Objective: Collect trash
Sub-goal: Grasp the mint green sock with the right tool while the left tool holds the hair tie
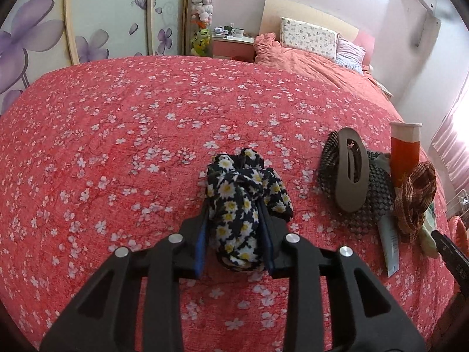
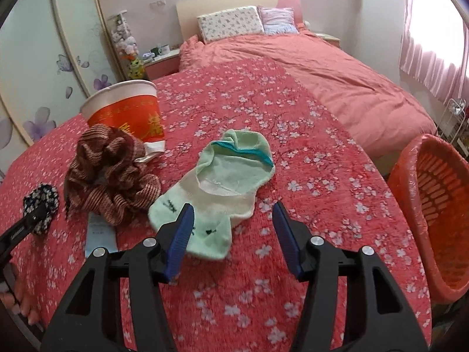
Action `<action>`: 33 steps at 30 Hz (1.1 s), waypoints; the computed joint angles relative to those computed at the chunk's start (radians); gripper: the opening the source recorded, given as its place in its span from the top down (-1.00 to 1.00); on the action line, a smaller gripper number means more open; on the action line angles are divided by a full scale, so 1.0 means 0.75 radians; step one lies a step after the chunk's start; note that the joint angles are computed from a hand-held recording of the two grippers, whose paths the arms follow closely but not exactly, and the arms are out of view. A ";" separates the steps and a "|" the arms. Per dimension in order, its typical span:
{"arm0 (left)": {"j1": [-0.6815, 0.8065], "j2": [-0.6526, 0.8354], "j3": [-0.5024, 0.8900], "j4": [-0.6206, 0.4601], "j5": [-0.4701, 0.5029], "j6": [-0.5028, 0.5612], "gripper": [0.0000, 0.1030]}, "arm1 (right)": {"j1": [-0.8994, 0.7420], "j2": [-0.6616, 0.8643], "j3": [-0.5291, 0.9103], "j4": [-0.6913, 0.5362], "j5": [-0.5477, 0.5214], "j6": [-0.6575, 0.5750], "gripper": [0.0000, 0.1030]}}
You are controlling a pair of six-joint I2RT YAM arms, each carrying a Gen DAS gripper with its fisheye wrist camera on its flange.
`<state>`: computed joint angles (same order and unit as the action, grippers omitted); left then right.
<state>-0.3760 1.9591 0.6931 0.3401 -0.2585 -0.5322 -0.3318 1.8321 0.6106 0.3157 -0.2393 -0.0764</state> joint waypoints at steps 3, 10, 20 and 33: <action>0.006 -0.010 -0.020 0.020 0.017 -0.007 0.39 | 0.024 0.036 0.039 -0.036 0.022 0.003 -0.09; 0.025 -0.023 -0.054 0.063 0.052 -0.010 0.39 | 0.079 0.033 0.009 0.019 0.086 -0.028 0.28; 0.025 -0.028 -0.061 0.068 0.058 -0.015 0.39 | 0.029 0.013 -0.008 0.030 -0.009 -0.066 0.86; 0.024 -0.029 -0.060 0.066 0.054 -0.015 0.39 | 0.127 0.036 0.035 -0.011 0.086 -0.065 0.13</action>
